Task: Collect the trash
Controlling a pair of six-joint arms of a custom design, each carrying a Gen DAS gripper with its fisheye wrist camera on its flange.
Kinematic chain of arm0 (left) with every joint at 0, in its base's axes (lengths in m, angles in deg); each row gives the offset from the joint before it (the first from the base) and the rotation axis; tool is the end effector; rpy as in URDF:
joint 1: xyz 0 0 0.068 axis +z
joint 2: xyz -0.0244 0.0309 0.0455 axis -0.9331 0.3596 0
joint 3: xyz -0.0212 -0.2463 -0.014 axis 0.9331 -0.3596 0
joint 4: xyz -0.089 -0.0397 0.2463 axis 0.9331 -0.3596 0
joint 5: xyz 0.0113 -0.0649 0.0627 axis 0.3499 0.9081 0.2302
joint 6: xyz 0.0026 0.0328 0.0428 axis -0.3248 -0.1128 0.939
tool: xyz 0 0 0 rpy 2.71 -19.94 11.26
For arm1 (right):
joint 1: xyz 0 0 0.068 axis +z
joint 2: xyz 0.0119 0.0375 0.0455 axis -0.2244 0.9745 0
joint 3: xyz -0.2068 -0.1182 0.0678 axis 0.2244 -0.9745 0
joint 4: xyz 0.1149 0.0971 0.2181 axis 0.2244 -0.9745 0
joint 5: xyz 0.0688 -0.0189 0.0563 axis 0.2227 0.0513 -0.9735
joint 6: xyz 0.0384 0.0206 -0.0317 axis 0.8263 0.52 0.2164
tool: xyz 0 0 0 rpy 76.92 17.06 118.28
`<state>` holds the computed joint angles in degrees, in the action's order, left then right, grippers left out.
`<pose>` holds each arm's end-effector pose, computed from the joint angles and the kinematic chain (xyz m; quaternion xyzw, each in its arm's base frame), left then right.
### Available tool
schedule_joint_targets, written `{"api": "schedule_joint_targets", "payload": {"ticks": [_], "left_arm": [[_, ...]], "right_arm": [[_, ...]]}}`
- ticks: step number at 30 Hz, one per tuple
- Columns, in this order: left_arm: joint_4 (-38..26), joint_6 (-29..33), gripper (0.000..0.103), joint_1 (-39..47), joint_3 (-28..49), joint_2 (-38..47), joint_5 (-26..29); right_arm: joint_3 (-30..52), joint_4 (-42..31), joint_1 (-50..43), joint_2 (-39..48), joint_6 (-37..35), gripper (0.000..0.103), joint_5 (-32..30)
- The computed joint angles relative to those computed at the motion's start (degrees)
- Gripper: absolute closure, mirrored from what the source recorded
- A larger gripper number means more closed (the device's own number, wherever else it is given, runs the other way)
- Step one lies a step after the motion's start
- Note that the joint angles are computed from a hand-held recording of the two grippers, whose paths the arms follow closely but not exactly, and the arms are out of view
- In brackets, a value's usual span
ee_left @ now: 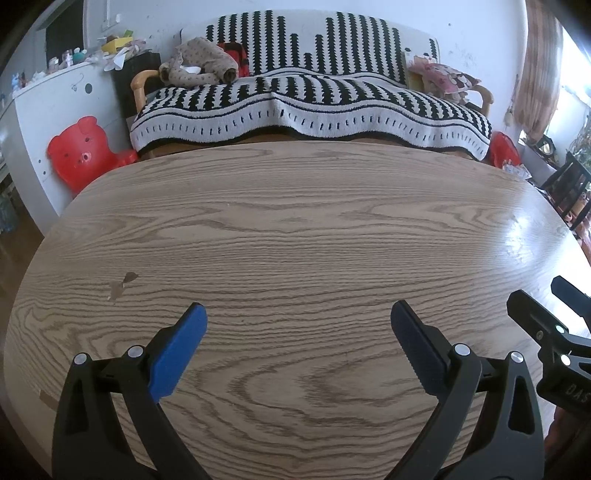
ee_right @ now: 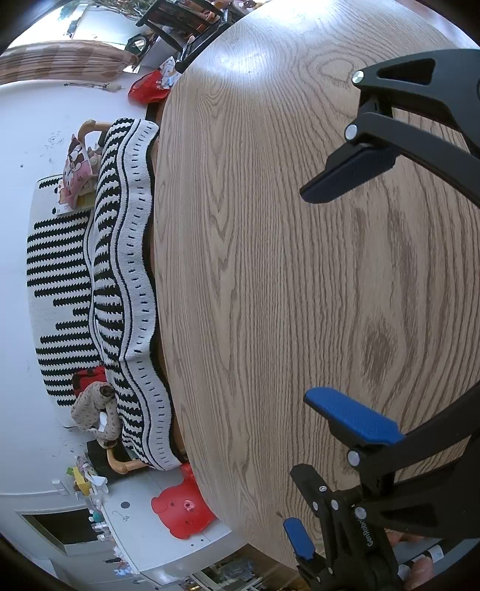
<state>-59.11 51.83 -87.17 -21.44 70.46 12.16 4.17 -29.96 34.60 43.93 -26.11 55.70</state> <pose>0.2377 -0.0764 0.3124 0.1095 0.9259 -0.0438 0.3589 0.1518 0.1345 0.3172 0.1163 0.9054 0.0081 0.4083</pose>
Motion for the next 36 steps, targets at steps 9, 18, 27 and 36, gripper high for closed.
{"api": "schedule_joint_targets", "payload": {"ticks": [9, 18, 27, 36], "left_arm": [[-0.22, -0.09, 0.006, -0.33, 0.31, 0.55, 0.13], [-1.45, -0.65, 0.006, -0.18, 0.78, 1.52, 0.5], [-1.7, -2.6, 0.006, -1.34, 0.62, 1.07, -1.71], [-2.24, -3.07, 0.006, -1.21, 1.33, 1.9, -1.02]], "right_arm": [[0.1, -0.1, 0.1, 0.19, 0.16, 0.007, 0.21], [0.06, -0.13, 0.04, 0.11, 0.14, 0.007, 0.13], [-0.26, -0.16, -0.14, -0.39, -0.05, 0.007, -0.02], [-0.57, -0.42, -0.15, -0.81, 0.09, 0.007, -0.1]]}}
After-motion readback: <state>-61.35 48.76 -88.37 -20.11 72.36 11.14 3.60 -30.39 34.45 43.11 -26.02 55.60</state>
